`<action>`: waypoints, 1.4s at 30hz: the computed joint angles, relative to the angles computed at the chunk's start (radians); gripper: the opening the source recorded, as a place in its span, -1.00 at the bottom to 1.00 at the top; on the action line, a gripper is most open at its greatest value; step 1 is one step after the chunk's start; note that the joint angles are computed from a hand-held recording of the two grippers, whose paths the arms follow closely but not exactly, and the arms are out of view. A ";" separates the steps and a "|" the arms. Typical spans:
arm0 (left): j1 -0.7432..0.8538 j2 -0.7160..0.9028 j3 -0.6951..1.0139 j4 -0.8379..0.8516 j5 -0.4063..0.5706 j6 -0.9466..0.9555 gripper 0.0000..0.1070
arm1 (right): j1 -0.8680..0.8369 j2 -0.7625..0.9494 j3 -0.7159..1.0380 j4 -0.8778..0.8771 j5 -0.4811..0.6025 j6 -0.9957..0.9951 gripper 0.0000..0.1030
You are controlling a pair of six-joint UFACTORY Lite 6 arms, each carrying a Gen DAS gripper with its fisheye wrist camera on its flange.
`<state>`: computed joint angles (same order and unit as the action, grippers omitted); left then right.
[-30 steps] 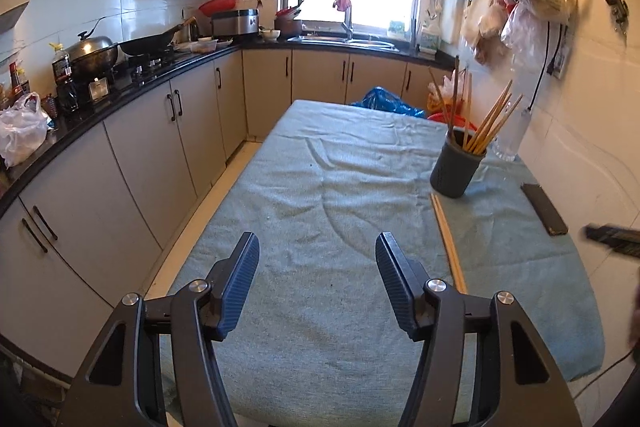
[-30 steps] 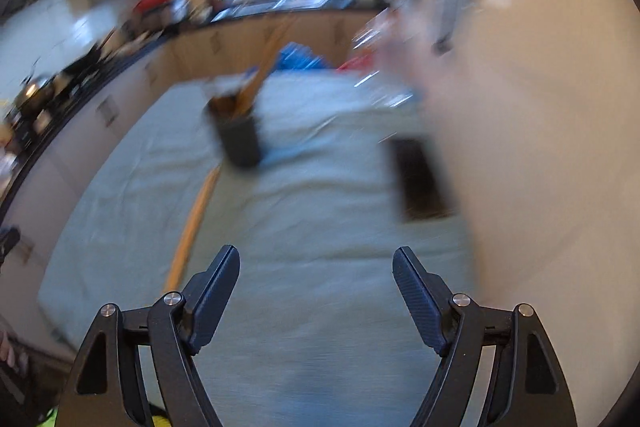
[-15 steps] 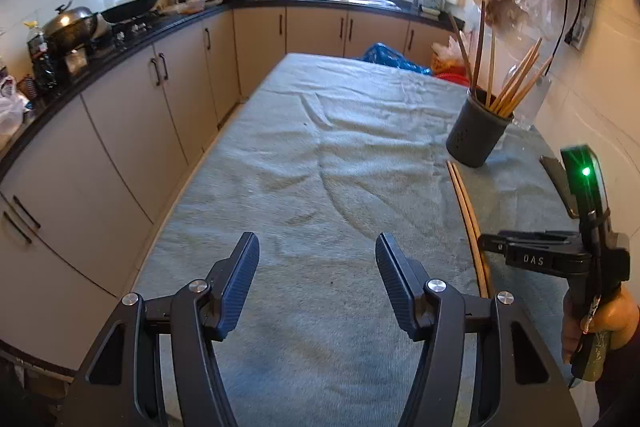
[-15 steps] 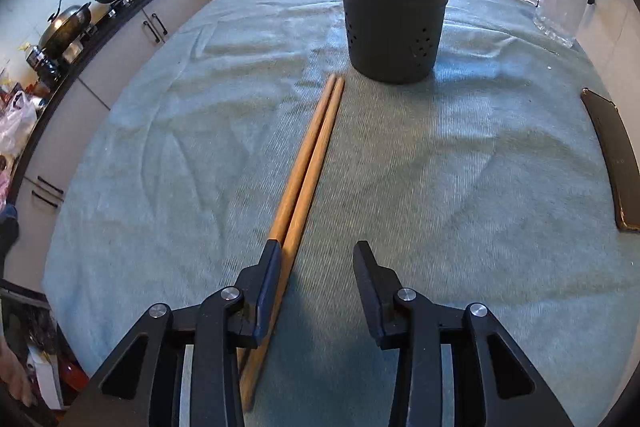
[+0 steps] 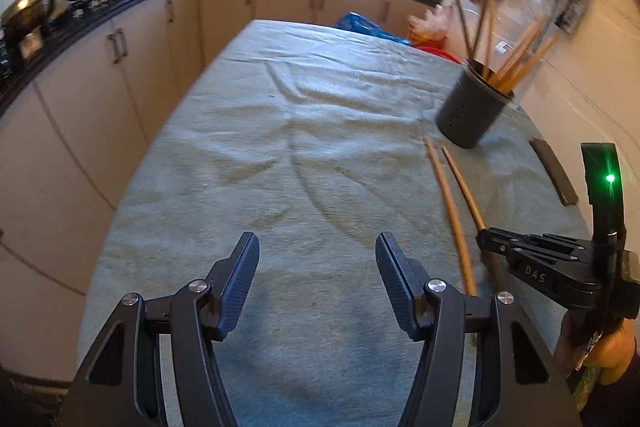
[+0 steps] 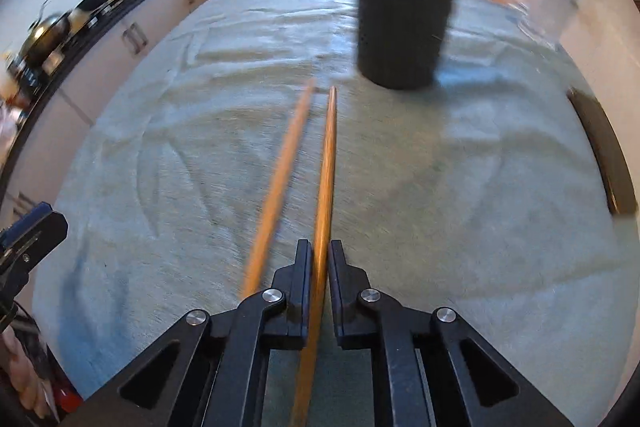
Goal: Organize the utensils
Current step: 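Grasp a wooden chopstick with the right gripper while the left grasps another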
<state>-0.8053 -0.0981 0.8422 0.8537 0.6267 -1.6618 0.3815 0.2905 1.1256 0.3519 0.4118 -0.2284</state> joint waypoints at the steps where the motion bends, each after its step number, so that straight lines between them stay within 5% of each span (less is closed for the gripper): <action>1: 0.011 0.018 0.017 -0.011 -0.032 0.038 0.11 | -0.015 -0.017 -0.020 -0.025 0.000 0.032 -0.82; 8: 0.025 0.199 0.185 -0.162 -0.178 0.291 0.11 | -0.102 -0.143 -0.158 -0.379 0.005 0.367 -0.81; 13: 0.006 0.346 0.306 -0.210 -0.218 0.336 0.11 | -0.201 -0.155 -0.181 -0.253 -0.007 0.224 -0.64; 18: -0.026 0.525 0.488 -0.233 -0.146 0.365 0.07 | -0.273 -0.147 -0.182 -0.044 -0.009 -0.057 -0.62; 21: -0.042 0.639 0.617 -0.305 -0.081 0.438 -0.34 | -0.320 -0.139 -0.183 0.133 0.000 -0.271 -0.62; 23: -0.066 0.692 0.686 -0.266 -0.001 0.395 -0.83 | -0.342 -0.127 -0.178 0.233 0.012 -0.382 -0.62; 24: -0.075 0.714 0.718 -0.268 0.029 0.401 -0.85 | -0.360 -0.131 -0.181 0.278 0.026 -0.436 -0.66; 32: -0.077 0.639 0.658 -0.466 0.027 0.542 -0.87 | -0.520 -0.163 -0.229 0.453 0.135 -0.733 -0.74; 38: -0.046 0.658 0.725 -0.484 0.060 0.559 -0.84 | -0.566 -0.139 -0.190 0.438 0.185 -0.781 -0.27; 42: -0.002 0.753 0.870 -0.502 0.088 0.646 -0.64 | -0.545 -0.081 -0.130 0.405 0.168 -0.739 -0.26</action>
<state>-0.8078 0.6545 1.7126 0.3515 0.7145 -1.0160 -0.1637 0.2090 0.9957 0.7572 0.5802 -0.9676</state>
